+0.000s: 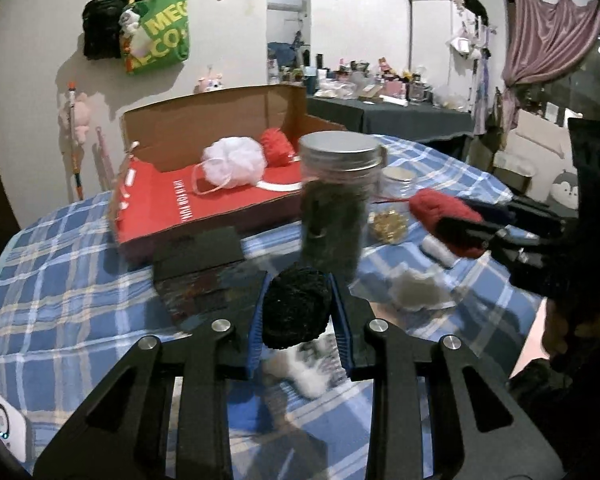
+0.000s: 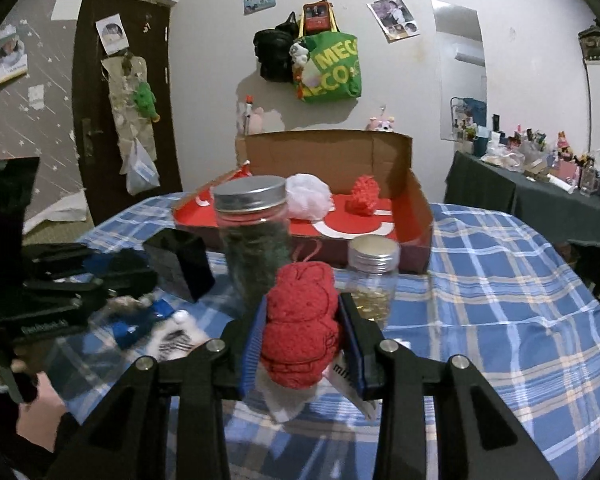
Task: Organize soft objects
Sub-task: 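Carry the red bunny and black ball up toward the cardboard box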
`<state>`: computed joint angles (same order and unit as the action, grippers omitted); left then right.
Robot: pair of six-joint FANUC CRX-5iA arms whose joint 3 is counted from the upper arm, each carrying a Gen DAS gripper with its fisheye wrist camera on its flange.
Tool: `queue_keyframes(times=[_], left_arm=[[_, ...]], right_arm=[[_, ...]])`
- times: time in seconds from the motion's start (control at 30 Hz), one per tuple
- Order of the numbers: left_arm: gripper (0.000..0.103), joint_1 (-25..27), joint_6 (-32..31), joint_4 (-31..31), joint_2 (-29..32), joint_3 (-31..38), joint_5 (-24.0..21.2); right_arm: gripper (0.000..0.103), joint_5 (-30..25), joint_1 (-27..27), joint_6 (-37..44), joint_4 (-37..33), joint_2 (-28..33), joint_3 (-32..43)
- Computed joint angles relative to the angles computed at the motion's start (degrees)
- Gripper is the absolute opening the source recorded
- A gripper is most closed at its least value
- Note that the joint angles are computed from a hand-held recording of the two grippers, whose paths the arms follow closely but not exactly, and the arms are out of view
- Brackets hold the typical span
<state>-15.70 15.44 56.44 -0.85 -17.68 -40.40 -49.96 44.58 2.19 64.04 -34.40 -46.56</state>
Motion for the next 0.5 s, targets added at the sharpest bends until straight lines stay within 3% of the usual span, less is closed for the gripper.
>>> queue_keyframes(times=[0.2,0.5], left_arm=[[0.028,-1.9,0.2,0.4,1.1,0.8,-1.3],[0.028,-1.7,2.4,-1.1,1.7,1.6,-2.5]], right_arm=[[0.038,2.3,0.4,-0.1,-0.9,1.0,0.2],[0.038,0.3,1.1,-0.2,-1.5,0.4,-0.1]])
